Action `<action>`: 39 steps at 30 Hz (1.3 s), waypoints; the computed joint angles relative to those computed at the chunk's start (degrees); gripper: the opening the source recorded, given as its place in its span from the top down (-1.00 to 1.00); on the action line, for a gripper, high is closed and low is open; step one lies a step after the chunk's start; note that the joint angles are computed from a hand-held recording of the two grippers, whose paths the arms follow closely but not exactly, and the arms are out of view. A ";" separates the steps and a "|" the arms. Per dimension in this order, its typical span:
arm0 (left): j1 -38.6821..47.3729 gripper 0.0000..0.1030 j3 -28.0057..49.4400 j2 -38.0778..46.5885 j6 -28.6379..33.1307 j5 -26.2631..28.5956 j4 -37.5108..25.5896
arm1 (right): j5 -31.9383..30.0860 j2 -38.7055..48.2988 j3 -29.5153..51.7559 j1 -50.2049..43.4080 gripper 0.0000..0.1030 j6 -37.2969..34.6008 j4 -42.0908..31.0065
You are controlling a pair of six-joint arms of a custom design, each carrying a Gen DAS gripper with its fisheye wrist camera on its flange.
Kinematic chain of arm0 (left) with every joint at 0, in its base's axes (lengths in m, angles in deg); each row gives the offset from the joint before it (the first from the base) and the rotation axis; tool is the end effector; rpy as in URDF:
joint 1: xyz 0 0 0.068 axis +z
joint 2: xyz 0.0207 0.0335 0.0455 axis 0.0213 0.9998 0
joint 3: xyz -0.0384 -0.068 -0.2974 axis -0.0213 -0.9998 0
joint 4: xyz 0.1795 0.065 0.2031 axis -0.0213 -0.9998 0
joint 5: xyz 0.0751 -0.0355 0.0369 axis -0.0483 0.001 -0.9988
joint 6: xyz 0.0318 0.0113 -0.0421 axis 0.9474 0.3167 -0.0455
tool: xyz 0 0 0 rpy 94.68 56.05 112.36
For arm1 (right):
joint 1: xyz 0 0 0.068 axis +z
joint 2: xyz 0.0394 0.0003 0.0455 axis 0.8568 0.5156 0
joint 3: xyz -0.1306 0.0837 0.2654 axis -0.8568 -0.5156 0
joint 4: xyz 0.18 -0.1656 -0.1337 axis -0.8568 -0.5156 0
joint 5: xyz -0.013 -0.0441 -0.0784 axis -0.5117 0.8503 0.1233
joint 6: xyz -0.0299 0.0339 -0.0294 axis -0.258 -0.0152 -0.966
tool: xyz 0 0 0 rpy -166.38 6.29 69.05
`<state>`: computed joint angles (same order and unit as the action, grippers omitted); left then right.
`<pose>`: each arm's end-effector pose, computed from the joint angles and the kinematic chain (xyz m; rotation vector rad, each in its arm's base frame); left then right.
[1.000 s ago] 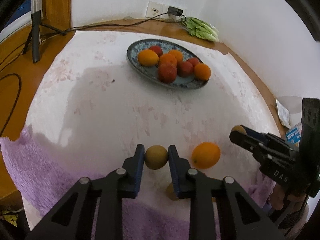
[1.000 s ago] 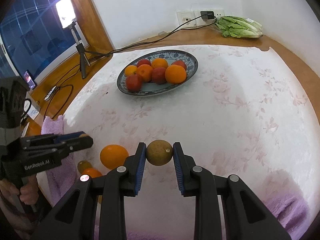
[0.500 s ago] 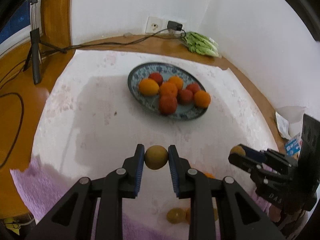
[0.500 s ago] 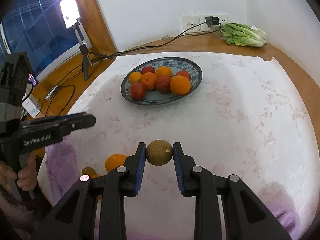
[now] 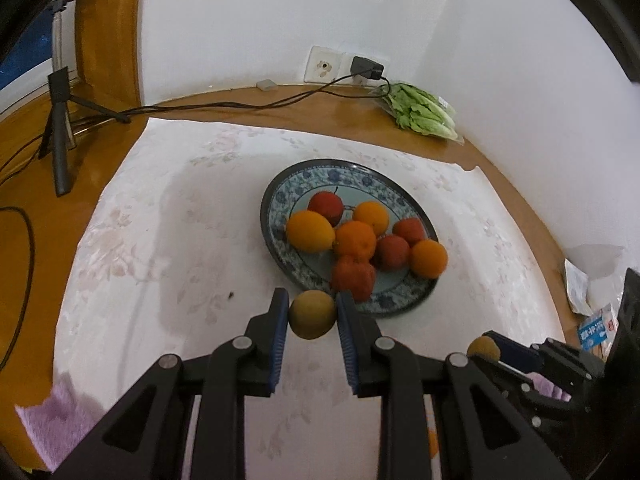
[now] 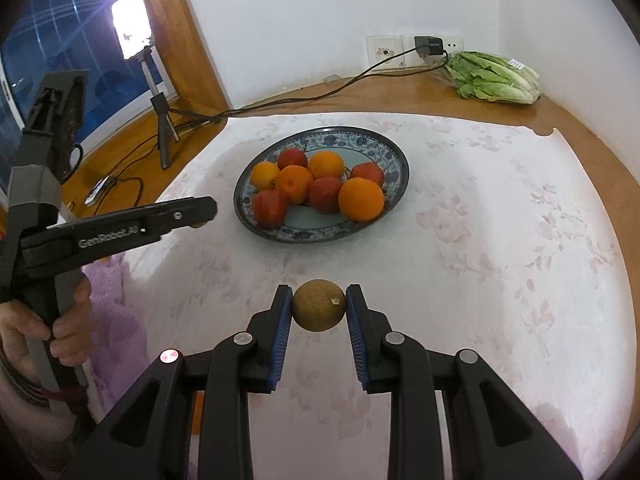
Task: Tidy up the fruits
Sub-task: 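Carry both kiwis to the plate and open both grippers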
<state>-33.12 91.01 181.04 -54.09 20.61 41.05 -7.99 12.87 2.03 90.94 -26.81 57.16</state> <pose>0.2748 -0.1884 0.1459 0.2968 2.5075 -0.4260 0.1867 0.1129 0.1430 -0.0727 2.4804 0.3348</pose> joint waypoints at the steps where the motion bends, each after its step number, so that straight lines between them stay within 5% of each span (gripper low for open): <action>1: 0.10 0.51 0.30 0.46 0.06 0.26 0.18 | -0.20 0.63 0.50 -0.33 0.45 -0.22 0.29; 34: 0.53 0.51 6.93 10.15 5.60 -3.15 2.94 | -0.90 17.26 6.99 -3.29 0.45 -2.88 12.25; 39: 0.97 0.35 7.04 9.95 5.06 -2.46 2.55 | -0.98 17.17 6.59 -3.48 0.32 -2.70 13.24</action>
